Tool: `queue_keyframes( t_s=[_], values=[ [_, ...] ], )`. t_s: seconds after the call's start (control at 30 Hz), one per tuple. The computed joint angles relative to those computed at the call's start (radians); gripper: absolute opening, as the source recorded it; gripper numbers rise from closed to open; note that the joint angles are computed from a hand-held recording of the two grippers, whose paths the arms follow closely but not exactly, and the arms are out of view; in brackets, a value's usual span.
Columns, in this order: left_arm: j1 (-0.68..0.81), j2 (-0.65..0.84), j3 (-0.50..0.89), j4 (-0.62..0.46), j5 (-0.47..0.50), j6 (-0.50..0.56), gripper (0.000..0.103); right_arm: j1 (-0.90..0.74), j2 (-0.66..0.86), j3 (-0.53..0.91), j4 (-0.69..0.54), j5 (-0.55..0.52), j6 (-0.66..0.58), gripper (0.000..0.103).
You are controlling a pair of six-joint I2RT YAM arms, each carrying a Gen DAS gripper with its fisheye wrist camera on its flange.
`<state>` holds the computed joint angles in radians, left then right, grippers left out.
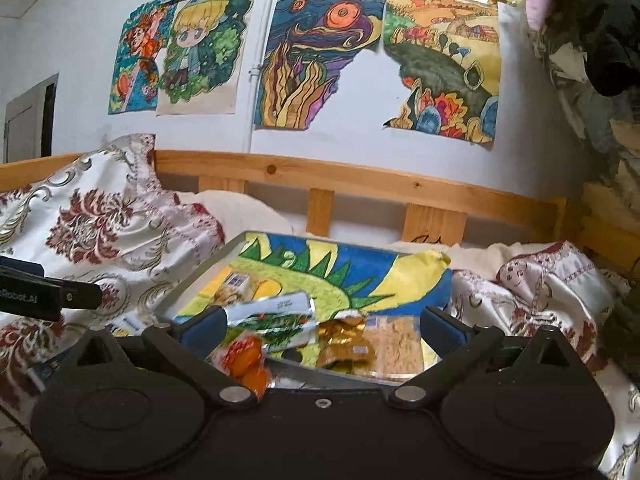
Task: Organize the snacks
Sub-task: 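Open both grippers and withdraw them from the tray, then move the right gripper to the orange chicken-feet pouch while the left gripper approaches the yellow wafer packet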
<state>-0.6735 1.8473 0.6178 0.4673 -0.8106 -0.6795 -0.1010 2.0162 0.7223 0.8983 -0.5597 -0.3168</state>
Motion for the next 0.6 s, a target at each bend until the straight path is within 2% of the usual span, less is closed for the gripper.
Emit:
queue_keyframes(
  t_s=[0.13,0.3,0.6],
  values=[
    [-0.042,-0.015,-0.046,-0.013,-0.026,-0.04,0.102,-0.002,-0.036,-0.043,-0.021,-0.002,-0.02,0.102],
    [-0.079,-0.023,-0.094,-0.056,-0.048,-0.137,0.102,-0.005,-0.087,-0.1,-0.051,-0.02,-0.051,0.102],
    [-0.114,-0.028,-0.154,-0.114,-0.046,-0.254,0.102,0.006,-0.163,-0.167,-0.186,-0.037,-0.115,0.102]
  ],
)
